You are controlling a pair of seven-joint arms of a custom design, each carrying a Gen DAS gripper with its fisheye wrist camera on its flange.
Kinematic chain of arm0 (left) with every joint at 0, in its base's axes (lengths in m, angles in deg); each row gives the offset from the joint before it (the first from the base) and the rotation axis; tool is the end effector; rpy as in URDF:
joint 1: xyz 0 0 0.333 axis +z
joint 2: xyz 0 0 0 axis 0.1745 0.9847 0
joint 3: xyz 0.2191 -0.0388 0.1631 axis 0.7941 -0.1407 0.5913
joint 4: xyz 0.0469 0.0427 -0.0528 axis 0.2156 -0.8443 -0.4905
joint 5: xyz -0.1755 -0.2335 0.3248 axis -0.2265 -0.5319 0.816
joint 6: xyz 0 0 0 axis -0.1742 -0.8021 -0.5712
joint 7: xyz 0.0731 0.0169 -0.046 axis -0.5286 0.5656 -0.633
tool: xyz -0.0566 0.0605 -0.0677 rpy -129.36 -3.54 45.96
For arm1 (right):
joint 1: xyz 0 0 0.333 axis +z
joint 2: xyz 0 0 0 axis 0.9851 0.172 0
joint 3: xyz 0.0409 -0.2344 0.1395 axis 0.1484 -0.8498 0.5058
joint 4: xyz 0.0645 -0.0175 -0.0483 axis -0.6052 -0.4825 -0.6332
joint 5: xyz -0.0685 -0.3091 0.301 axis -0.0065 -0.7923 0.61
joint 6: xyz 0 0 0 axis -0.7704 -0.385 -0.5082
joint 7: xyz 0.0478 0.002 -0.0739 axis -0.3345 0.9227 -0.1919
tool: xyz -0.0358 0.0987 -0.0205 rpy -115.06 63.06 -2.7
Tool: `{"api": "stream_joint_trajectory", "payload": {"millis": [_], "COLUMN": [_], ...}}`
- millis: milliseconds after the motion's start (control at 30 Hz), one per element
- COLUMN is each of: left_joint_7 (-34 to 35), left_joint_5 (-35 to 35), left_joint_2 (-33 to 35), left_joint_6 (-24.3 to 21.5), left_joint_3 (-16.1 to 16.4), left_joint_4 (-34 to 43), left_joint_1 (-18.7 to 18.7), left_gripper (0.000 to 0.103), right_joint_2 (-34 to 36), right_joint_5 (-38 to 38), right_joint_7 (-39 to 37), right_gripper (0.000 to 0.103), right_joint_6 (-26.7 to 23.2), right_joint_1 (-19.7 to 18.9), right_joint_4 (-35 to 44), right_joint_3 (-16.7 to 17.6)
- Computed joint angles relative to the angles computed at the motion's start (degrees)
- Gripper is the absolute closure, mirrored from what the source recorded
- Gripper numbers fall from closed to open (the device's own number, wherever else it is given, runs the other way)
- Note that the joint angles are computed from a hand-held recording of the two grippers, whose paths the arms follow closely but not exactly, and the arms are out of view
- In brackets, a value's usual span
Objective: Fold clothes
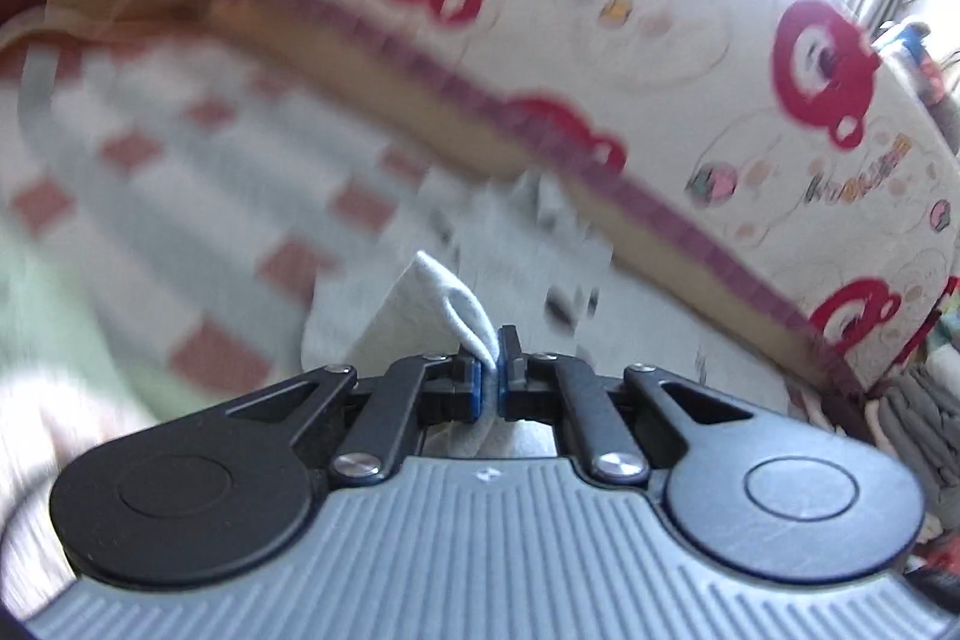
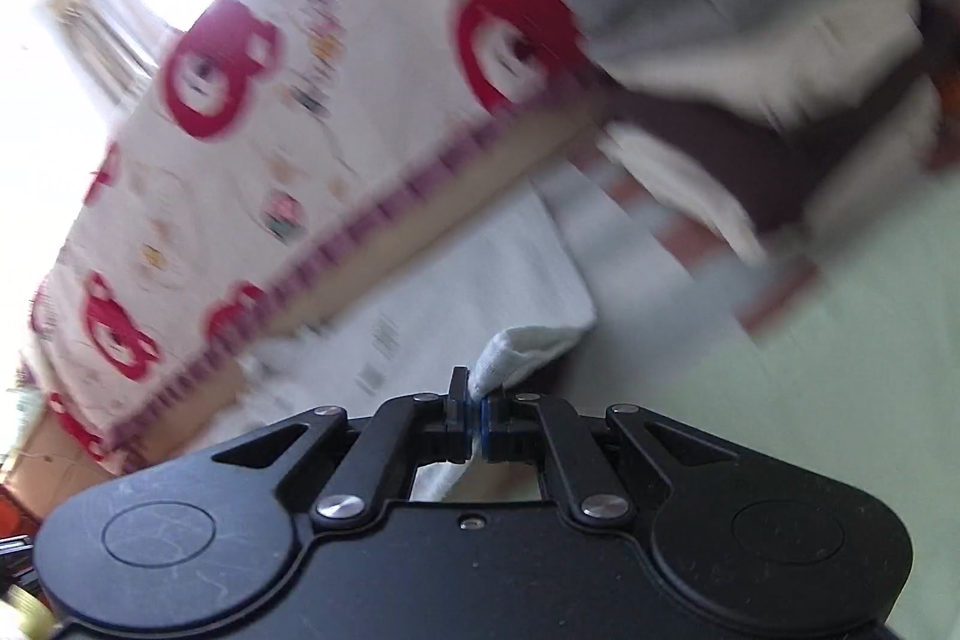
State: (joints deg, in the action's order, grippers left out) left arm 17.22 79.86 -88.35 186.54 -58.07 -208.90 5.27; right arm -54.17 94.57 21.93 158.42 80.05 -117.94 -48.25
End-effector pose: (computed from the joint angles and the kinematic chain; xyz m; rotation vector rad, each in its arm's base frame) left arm 0.4360 -0.2145 0.5070 -2.1403 0.6202 -1.0548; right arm 0.6596 0.0219 0.4589 -1.5162 1.1689 0.1036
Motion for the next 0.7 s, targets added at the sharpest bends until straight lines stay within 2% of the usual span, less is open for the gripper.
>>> {"api": "stream_joint_trajectory", "payload": {"millis": [100, 233, 367, 467, 600, 700], "left_joint_7": [-1.88, -0.78, -0.55, 0.74, 0.68, 2.6], "left_joint_5": [2.05, -1.86, -5.81, -7.21, -7.81, -6.67], "left_joint_2": [-2.88, -6.88, -8.45, -8.73, -9.64, -8.5], "left_joint_6": [-2.34, -11.36, -17.41, -21.94, -23.52, -24.04], "left_joint_3": [-1.67, -4.24, -5.55, -6.31, -6.1, -6.09], "left_joint_4": [0.39, -0.65, -1.48, -0.9, 0.45, 2.17], "left_joint_1": [0.45, -3.3, -7.62, -10.06, -12.21, -12.15], "left_gripper": [0.099, 0.099, 0.099, 0.099, 0.099, 0.099], "right_joint_2": [-1.95, -6.16, -7.33, -7.87, -8.69, -9.27], "right_joint_5": [2.21, -0.98, -6.63, -7.99, -9.56, -9.7], "right_joint_7": [-1.55, -3.95, 1.53, 3.85, 3.46, 2.56], "right_gripper": [0.098, 0.098, 0.098, 0.098, 0.098, 0.098], "right_joint_6": [-3.78, -4.99, -4.2, -4.65, -6.04, -7.09], "right_joint_1": [-0.82, -0.91, -0.97, -1.42, -1.78, -1.92], "right_joint_4": [0.68, -3.11, -6.07, -7.75, -8.19, -8.36], "right_joint_3": [-0.58, -2.1, -3.6, -4.53, -5.17, -5.56]}}
